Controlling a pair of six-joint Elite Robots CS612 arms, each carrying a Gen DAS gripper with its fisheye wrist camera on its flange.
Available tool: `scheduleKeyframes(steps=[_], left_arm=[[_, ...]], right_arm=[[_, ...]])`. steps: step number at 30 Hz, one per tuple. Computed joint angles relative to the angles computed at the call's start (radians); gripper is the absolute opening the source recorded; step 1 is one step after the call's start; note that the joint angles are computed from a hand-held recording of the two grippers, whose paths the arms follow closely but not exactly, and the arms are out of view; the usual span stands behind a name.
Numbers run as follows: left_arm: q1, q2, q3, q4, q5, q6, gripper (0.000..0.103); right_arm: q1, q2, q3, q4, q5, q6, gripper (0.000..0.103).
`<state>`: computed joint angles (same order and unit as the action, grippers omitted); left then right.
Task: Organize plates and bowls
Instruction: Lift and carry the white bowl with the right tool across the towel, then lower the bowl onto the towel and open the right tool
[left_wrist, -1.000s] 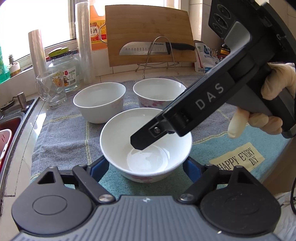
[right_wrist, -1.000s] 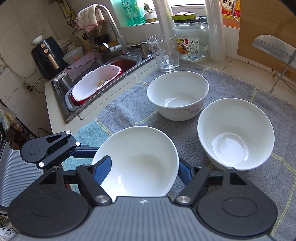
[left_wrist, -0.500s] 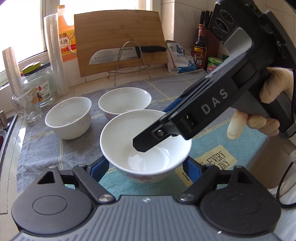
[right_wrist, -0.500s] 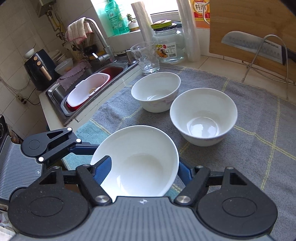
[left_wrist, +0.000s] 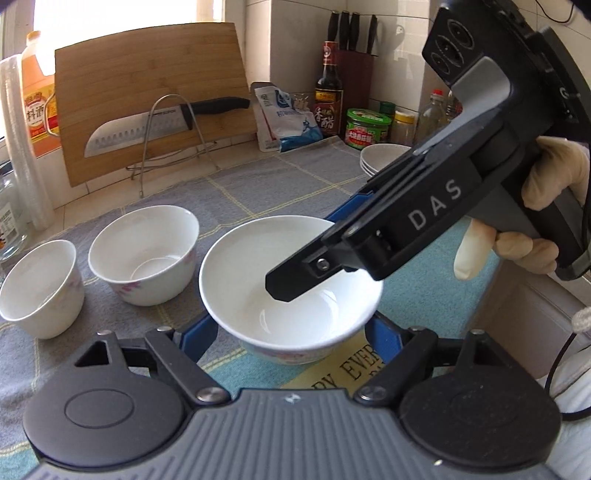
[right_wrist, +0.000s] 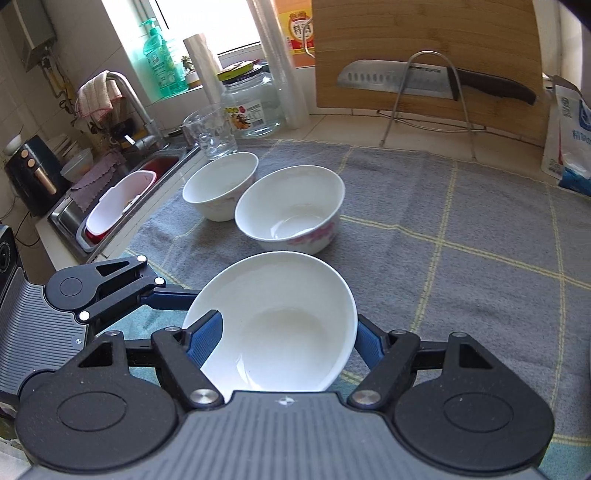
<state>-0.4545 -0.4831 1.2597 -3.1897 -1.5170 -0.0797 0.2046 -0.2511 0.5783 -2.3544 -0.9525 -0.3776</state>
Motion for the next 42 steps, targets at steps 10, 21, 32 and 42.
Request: scheduleKeyframes(steps=[10, 21, 32, 42], left_arm=[[-0.004, 0.032, -0.069, 0.044, -0.065, 0.048, 0.086], [-0.003, 0.046, -0.096, 0.084, -0.082, 0.046, 0.086], [0.001, 0.054, -0.116, 0.121, -0.096, 0.046, 0.087], [0.007, 0.035, -0.079, 0.093, -0.105, 0.022, 0.097]], right_arm=[[-0.021, -0.021, 0.055, -0.053, -0.041, 0.058, 0.081], [-0.025, -0.007, 0.032, -0.014, -0.051, 0.047, 0.081], [-0.025, 0.0, 0.023, -0.009, -0.047, 0.05, 0.09], [-0.021, -0.005, 0.028, -0.057, -0.054, 0.027, 0.103]])
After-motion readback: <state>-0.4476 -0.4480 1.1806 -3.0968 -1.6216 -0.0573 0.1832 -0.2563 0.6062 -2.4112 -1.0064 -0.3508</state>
